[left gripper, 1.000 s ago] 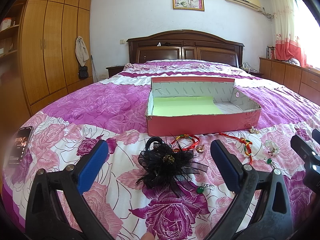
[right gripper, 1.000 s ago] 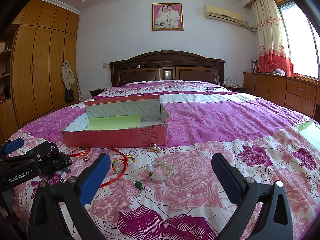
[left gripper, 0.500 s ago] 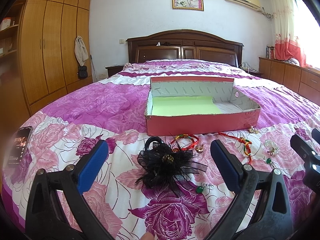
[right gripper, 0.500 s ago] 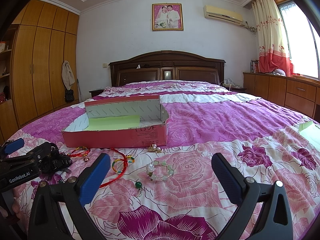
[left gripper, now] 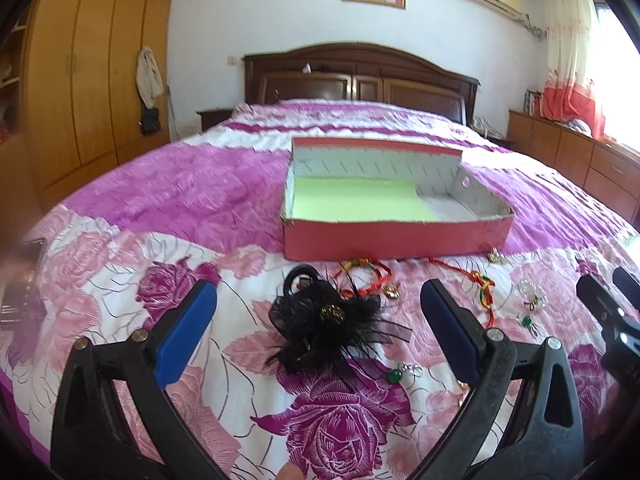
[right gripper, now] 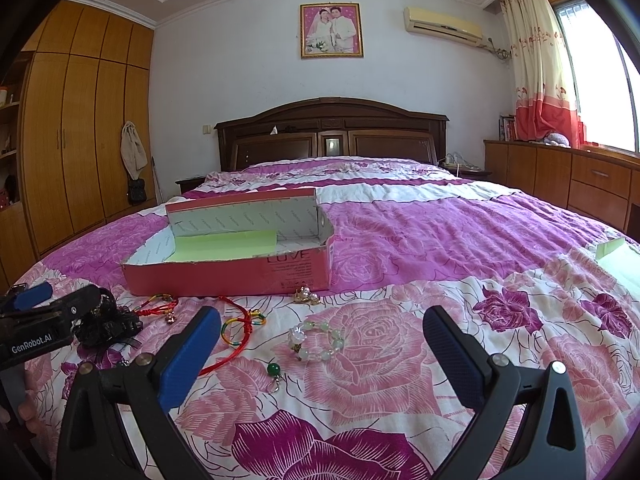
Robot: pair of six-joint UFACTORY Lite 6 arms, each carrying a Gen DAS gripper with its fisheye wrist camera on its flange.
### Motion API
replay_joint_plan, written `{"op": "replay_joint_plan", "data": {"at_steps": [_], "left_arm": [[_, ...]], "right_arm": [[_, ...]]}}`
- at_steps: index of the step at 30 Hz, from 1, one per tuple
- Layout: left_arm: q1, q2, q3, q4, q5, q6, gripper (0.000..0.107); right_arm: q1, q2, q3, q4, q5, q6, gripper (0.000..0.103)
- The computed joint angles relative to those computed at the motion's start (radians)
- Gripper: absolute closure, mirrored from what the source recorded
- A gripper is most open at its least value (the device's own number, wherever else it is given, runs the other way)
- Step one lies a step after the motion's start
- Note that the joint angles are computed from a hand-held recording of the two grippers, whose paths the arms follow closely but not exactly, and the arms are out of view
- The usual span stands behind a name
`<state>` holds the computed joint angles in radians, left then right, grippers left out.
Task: Organize jewelry
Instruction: 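Grasp the black feathered hair clip with the left tool while the right tool grasps the green bead bracelet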
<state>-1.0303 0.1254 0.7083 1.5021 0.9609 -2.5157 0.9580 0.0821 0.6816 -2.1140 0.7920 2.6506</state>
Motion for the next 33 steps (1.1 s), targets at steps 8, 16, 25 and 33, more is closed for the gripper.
{"op": "replay_joint_plan", "data": {"at_steps": [8, 16, 25, 33], "left_arm": [[0.119, -0.006, 0.013, 0.008, -0.211, 0.071, 0.012], [0.234, 0.041, 0.055, -0.014, -0.376, 0.147, 0.019], [0.323, 0.098, 0.079, -0.029, -0.510, 0.196, 0.028], [0.352, 0.156, 0.135, -0.082, -0.558, 0.316, 0.017]], "right_arm": [[-0.082, -0.040, 0.011, -0.031, -0.132, 0.026, 0.000], [-0.141, -0.016, 0.063, -0.012, -0.245, -0.004, 0.000], [-0.195, 0.060, 0.166, 0.066, -0.379, -0.123, 0.000], [-0.263, 0.192, 0.319, 0.237, -0.550, -0.346, 0.013]]}}
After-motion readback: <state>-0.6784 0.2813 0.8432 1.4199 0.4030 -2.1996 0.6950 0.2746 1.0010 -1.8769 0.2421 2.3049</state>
